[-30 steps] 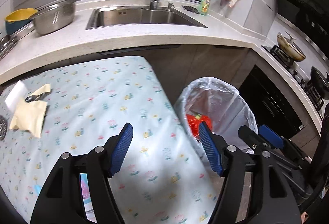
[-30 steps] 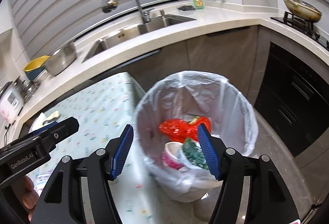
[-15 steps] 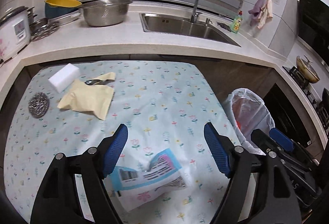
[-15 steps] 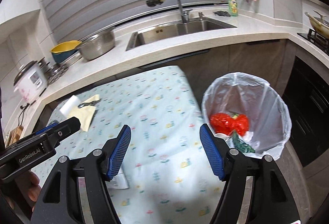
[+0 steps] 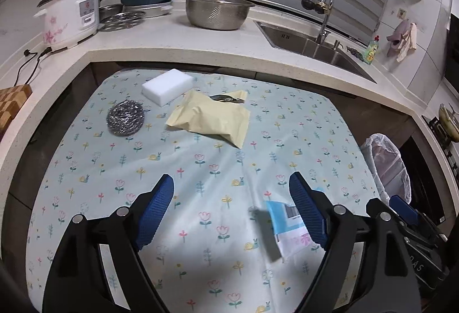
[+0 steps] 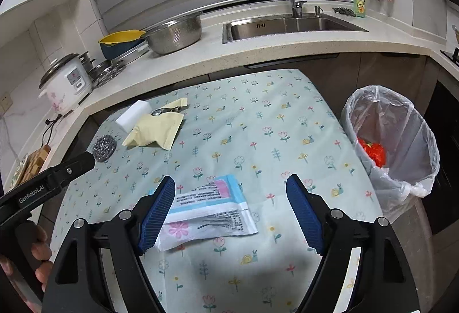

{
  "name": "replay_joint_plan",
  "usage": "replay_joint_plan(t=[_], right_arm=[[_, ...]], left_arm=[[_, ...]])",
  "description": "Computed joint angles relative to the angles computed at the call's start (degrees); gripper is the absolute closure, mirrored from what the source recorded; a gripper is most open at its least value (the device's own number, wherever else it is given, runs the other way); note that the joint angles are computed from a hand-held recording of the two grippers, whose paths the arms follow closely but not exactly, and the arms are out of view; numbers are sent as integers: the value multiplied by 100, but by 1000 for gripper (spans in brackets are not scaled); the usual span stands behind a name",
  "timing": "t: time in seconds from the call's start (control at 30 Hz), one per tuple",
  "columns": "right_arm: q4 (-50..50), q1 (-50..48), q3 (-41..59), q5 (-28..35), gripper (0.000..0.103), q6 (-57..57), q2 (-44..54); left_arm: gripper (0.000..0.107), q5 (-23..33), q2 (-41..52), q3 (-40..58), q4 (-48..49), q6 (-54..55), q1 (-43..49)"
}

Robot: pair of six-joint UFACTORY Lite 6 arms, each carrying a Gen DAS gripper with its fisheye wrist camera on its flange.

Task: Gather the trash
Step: 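Move both tools back over the table toward the steel wool and parcel bag, then grasp the steel wool with left tool while right tool grasps the white-blue parcel bag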

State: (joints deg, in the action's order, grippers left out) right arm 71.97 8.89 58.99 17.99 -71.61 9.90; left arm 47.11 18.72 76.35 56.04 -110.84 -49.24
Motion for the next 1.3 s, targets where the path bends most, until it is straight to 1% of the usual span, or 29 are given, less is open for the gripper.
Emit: replay_joint_plan(t=[0.07, 0.13, 0.2, 0.37, 0.5, 0.6, 0.67, 0.7, 0.73, 0.77, 0.8, 0.83, 0.87, 0.9, 0.93, 0.97, 1.03, 1.07, 1.13, 1.17, 1.3], right_arm=[[172, 142, -191, -88, 25, -125, -57], [439, 361, -390, -257, 20, -310, -112], [692, 582, -542, -421, 20, -519, -130], [861, 1128, -570, -796, 20, -543, 88], [1720, 1488, -398, -1147, 20, -1268, 455], [1815, 1664, -67, -1385, 20, -1300, 939], [1852, 1710, 156, -1458, 20, -1279, 1234], [2031, 1707, 260, -1457, 20, -1417, 1373], [1985, 1684, 370, -1415, 21, -1336, 1511], [1699, 1671, 487, -1396, 24, -1016, 1628], [1477, 1649, 626, -1374, 30, -778, 1772], [1487, 1642, 712, -1381, 33, -779, 1852], [1723, 1618, 797, -1358, 33, -1020, 1910], [1718, 1595, 897, -1330, 38, -1024, 1972], [1474, 1576, 1029, -1298, 42, -794, 2053], [1164, 1557, 1168, -1247, 43, -483, 2130], [906, 1513, 1434, -1147, 49, -230, 2272], [629, 1519, 1597, -1126, 50, 48, 2365], [-170, 1541, 2009, -1113, 58, 796, 2604], [-509, 1549, 2203, -1093, 61, 1111, 2716], [-1782, 1603, 3037, -935, 64, 2360, 3236]], left_arm=[[27, -30, -258, -404, 38, -206, 4], [26, -48, -505, -777, 72, -372, 11], [26, -59, -776, -1178, 120, -555, 19], [22, -83, -1274, -1970, 215, -931, 64], [21, -250, -1618, -2539, 256, -1106, 277], [20, -431, -1835, -2935, 334, -1164, 553], [20, -557, -1931, -3127, 398, -1179, 763], [19, -624, -1949, -3186, 438, -1170, 870], [19, -689, -1973, -3250, 486, -1155, 986], [19, -775, -1989, -3315, 550, -1133, 1135], [19, -864, -2001, -3370, 618, -1119, 1283], [18, -971, -1996, -3409, 716, -1116, 1462], [18, -1068, -1981, -3428, 800, -1113, 1618], [18, -1182, -1962, -3447, 911, -1121, 1788], [18, -1305, -1905, -3425, 1030, -1106, 1983], [18, -1403, -1823, -3379, 1137, -1085, 2165], [18, -1631, -1637, -3242, 1386, -1099, 2527], [18, -1757, -1515, -3148, 1521, -1116, 2712], [18, -1955, -1192, -2884, 1777, -1136, 3037], [18, -2041, -999, -2731, 1899, -1107, 3183], [18, -2218, -78, -1938, 2106, -769, 3615]])
